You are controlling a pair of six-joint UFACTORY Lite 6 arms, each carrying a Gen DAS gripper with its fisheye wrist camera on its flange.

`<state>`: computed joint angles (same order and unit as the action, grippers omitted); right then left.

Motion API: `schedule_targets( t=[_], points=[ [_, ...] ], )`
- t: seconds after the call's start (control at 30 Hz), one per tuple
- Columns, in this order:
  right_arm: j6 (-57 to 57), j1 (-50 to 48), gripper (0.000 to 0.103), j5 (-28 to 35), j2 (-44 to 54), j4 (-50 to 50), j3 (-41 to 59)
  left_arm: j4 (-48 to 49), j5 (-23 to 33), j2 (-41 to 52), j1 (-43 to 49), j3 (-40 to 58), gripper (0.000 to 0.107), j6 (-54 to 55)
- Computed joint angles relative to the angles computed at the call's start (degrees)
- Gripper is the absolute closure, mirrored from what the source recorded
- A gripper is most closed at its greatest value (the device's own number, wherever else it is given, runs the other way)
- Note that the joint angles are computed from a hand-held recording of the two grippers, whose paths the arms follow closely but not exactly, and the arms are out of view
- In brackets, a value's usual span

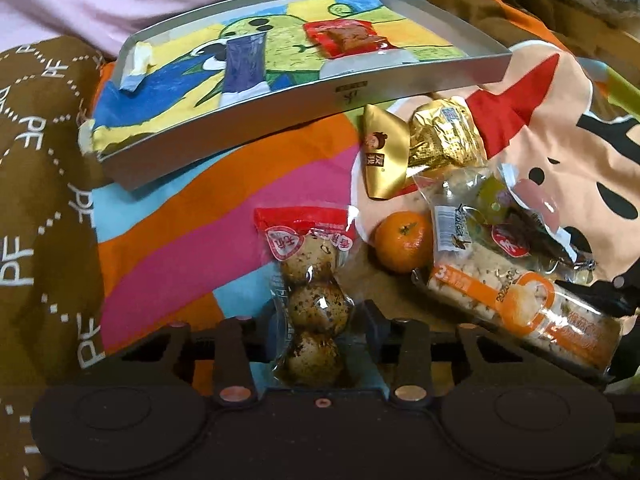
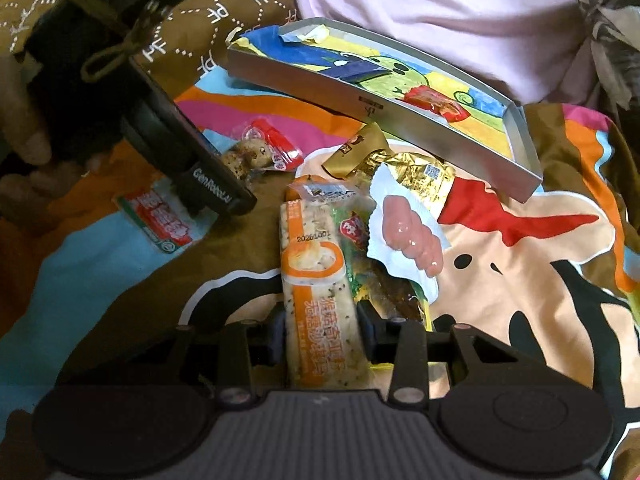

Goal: Organize snacks
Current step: 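Grasp the quail-egg packet with the left tool while the right tool grasps the bread roll, then carry the quail-egg packet and bread roll over the tray with both tools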

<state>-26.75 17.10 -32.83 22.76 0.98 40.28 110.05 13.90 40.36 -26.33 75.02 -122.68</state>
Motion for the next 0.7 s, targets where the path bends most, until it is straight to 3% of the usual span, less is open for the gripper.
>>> schedule_targets(
  t=[0.27,0.7],
  points=[
    [-12.44,5.25,0.065,-7.23,-2.29,10.96,-5.53,-6.24,0.35,-5.67,-0.15,-5.08,0.067,0.6],
    [-31.16,14.2,0.066,-26.39,-2.49,21.15,-13.22,-1.84,1.87,-16.36,-1.67,-15.62,0.067,-9.18]
  ],
)
